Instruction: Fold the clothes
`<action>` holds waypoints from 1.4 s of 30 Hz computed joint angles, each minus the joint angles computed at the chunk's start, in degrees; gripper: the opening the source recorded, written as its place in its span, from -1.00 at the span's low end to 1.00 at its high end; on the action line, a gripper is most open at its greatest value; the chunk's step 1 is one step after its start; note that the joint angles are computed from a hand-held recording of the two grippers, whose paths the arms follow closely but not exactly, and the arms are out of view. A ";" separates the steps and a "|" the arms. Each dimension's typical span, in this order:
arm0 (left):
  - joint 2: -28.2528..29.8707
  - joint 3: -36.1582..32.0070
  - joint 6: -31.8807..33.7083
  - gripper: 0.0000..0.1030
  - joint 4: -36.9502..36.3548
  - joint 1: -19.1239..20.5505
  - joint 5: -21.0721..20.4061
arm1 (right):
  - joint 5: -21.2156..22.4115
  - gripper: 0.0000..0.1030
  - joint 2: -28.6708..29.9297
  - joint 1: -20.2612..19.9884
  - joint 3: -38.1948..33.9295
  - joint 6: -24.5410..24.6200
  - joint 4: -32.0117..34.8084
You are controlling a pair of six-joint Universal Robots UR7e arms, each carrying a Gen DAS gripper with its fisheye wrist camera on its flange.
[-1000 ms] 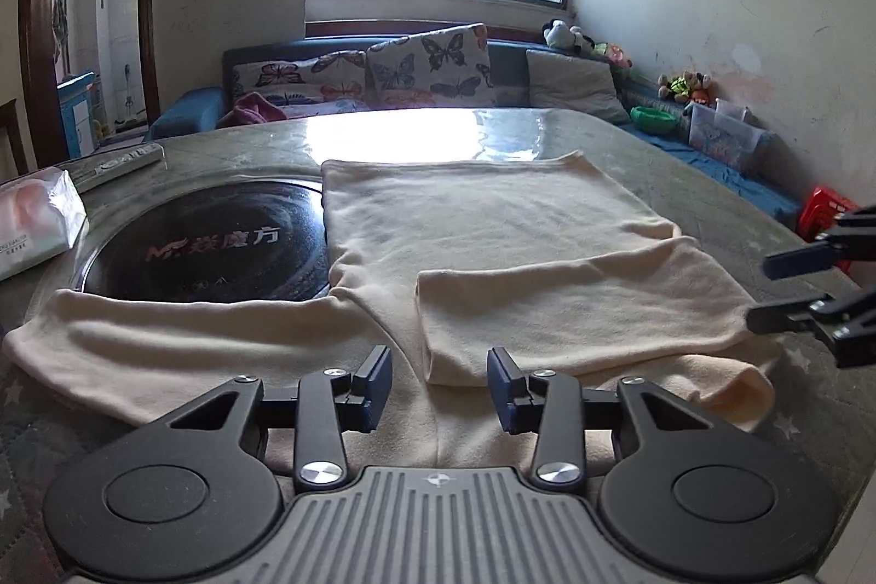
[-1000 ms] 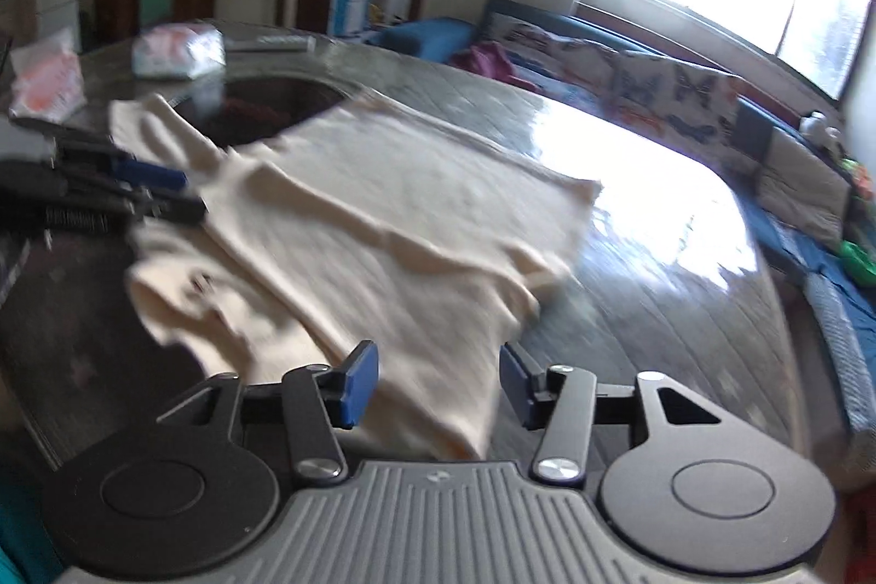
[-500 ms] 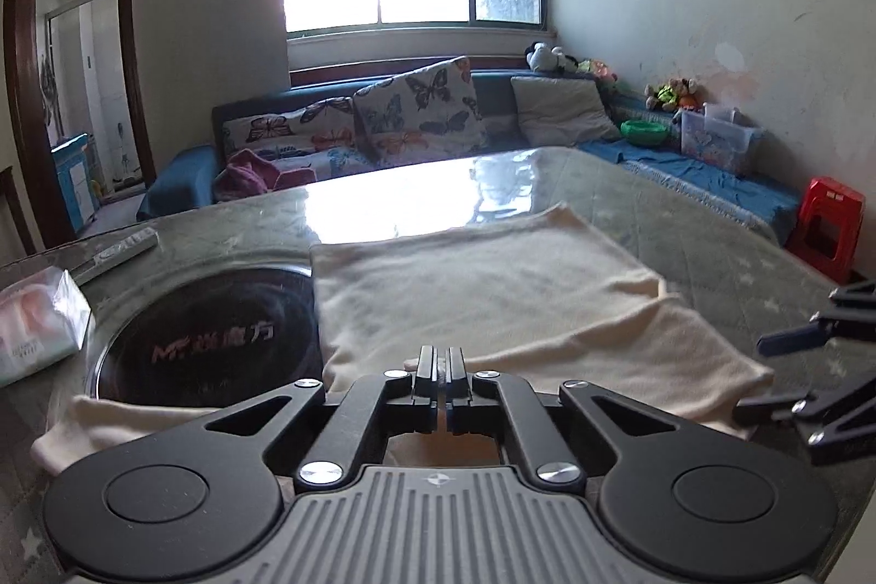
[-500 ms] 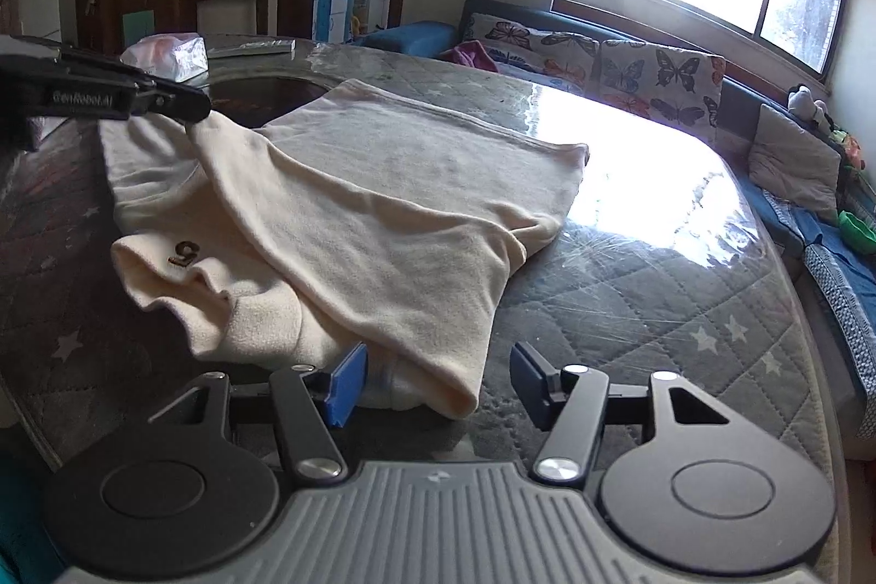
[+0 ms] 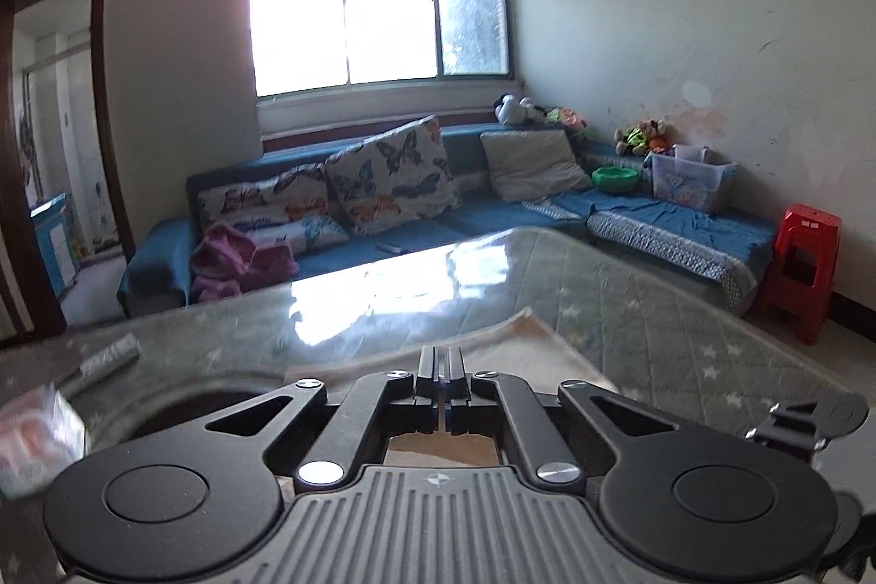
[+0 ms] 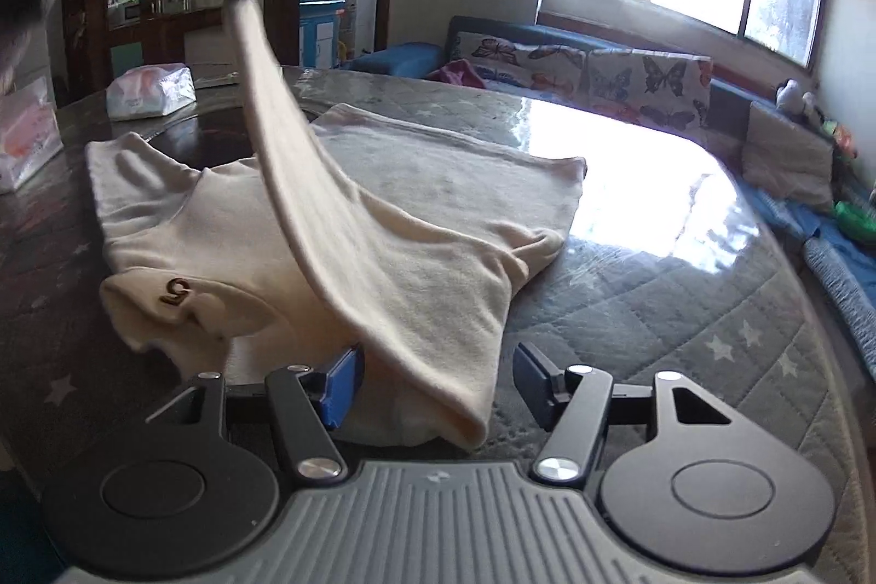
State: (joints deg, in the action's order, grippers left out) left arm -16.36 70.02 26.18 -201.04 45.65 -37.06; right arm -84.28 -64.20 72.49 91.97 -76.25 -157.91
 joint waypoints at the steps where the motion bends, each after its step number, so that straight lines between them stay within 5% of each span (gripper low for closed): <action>1: 0.32 -0.97 1.22 -0.97 -0.24 -0.16 -0.47 | 0.19 0.19 0.05 -0.06 0.14 -0.01 -0.60; 12: 1.34 -4.02 5.11 -0.97 -1.02 -0.29 -1.57 | 0.61 0.26 0.18 -1.41 -0.80 4.31 -4.07; 20: -2.55 6.35 -3.88 -0.97 0.17 0.72 1.09 | -0.54 0.38 -0.17 -2.24 0.39 1.28 -9.10; 30: -6.06 18.24 -18.67 -0.91 8.33 2.25 5.01 | -4.04 0.42 -2.27 -2.29 -0.80 -1.62 -3.06; 36: -6.63 19.11 -19.87 -0.91 8.09 2.44 2.88 | -2.18 0.19 -2.87 -1.39 -3.73 -0.32 4.08; 39: -5.62 17.49 -19.26 -0.89 9.14 2.78 1.75 | 0.46 -0.12 -1.10 -0.24 -7.11 1.80 10.13; 42: -4.60 15.52 -19.30 -0.85 9.62 3.43 2.58 | 0.65 -0.13 1.66 1.19 -9.48 1.76 11.35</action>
State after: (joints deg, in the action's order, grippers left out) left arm -20.96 85.54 6.88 -191.42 49.08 -34.48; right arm -83.63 -62.54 73.68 82.49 -74.49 -146.57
